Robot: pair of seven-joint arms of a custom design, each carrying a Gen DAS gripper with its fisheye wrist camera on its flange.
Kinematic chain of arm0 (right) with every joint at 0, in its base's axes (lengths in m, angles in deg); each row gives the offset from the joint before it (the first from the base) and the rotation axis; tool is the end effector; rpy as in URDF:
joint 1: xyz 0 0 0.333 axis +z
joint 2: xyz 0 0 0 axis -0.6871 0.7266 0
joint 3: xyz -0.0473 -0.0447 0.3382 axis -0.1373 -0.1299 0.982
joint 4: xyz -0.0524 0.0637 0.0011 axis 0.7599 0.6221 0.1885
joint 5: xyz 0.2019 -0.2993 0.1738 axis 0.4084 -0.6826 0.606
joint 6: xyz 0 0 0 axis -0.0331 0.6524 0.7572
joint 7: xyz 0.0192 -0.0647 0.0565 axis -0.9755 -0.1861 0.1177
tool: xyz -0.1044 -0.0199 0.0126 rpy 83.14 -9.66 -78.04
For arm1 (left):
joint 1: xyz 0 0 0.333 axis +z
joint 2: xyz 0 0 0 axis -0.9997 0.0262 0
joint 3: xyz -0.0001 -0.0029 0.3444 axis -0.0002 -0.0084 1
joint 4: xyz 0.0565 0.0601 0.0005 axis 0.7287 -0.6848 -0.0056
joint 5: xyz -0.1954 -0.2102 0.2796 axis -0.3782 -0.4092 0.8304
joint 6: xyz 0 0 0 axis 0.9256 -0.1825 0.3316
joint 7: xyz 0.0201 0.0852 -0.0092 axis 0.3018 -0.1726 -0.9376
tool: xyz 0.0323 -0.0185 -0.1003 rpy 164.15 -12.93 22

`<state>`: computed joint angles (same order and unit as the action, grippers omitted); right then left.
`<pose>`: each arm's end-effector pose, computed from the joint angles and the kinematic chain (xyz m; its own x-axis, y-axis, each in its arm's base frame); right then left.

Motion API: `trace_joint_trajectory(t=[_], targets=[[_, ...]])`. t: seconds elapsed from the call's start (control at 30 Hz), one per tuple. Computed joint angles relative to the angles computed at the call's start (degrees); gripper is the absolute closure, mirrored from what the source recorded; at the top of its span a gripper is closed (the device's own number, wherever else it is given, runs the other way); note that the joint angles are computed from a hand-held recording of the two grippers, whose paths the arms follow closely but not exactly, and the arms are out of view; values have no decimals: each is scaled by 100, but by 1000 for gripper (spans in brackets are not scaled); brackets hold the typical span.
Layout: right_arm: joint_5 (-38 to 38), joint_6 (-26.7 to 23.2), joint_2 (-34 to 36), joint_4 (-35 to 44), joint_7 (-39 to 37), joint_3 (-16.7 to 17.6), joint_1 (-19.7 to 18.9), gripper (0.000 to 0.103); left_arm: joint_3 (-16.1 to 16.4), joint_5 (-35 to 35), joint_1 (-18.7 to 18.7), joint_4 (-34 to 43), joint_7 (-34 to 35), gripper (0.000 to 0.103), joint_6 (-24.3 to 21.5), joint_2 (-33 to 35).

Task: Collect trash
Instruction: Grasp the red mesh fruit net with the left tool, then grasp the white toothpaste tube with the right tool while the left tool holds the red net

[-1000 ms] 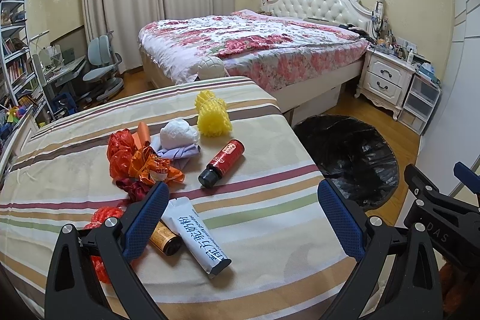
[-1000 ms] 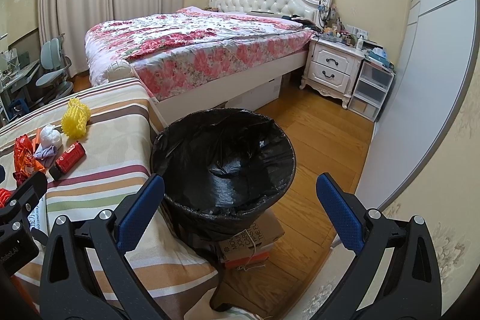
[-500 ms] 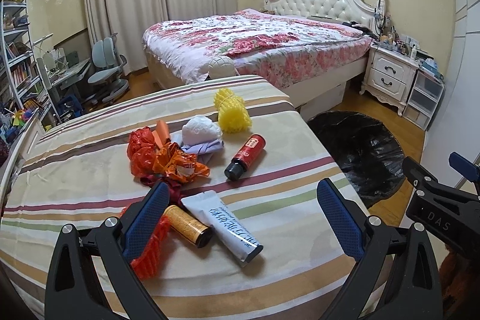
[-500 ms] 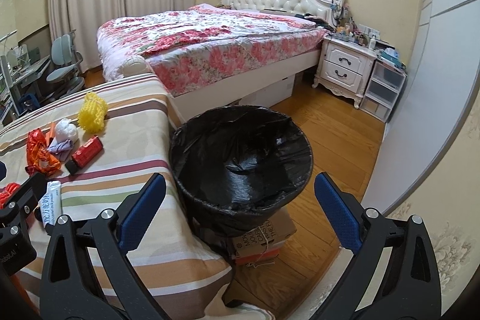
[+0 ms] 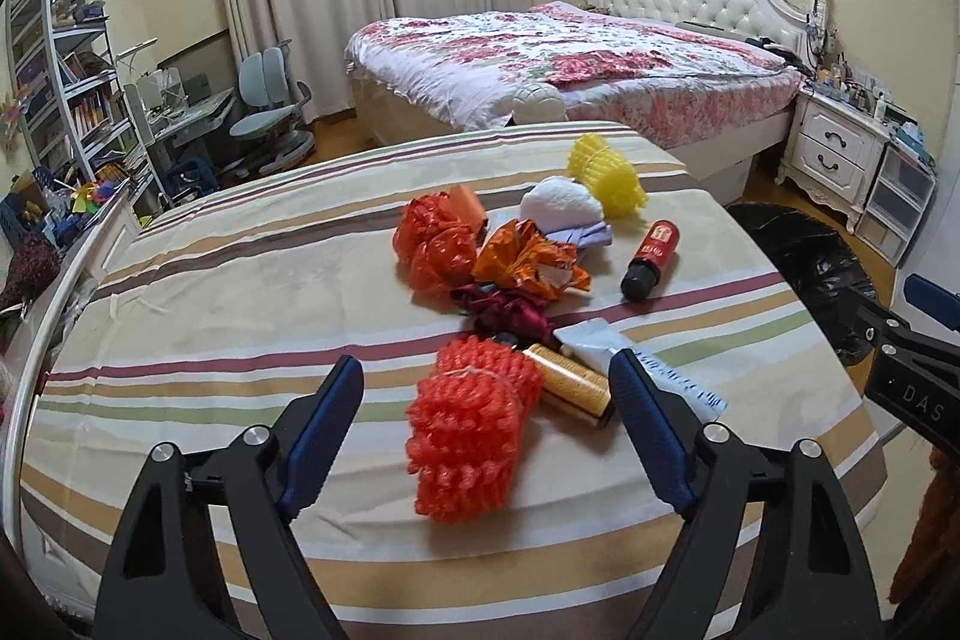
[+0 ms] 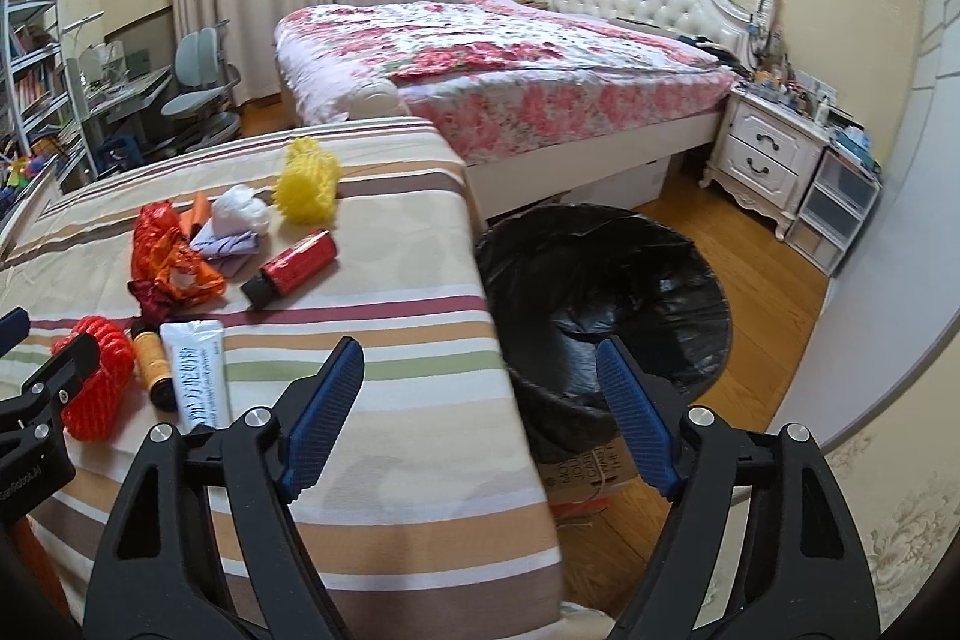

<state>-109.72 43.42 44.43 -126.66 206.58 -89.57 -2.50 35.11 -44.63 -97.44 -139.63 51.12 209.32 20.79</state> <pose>0.6273 0.4501 0.4571 -0.4237 -0.9053 0.0318 -0.6002 0.2542 -0.7584 0.6787 -0.1680 0.4556 -0.3907 -0.9153 -0.0976 -0.5847 0.3287 -0.7417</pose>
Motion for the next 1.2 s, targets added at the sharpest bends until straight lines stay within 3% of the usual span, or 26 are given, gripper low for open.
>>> trace_joint_trajectory(t=[0.23, 0.3, 0.6, 0.77, 1.03, 1.2], targets=[[211, 88, 166, 263, -264, 31, -36, 25, -77, -131, 287, 308, 173, 24, -375, 207], [275, 115, 201, 314, -332, 27, -37, 25, -267, -295, 475, 414, 365, 30, -565, 267], [525, 318, 466, 667, -719, -23, -16, 25, -472, -656, 646, 786, 811, 56, -1087, 503], [644, 460, 664, 980, -977, -60, 27, 26, -450, -842, 666, 745, 925, 59, -1031, 440], [1105, 793, 1022, 1498, -1597, -37, 21, 41, -232, -748, 599, 730, 731, 59, -851, 424], [1407, 740, 1399, 2081, -2104, -78, 74, 47, -183, -674, 608, 748, 615, 59, -785, 448]])
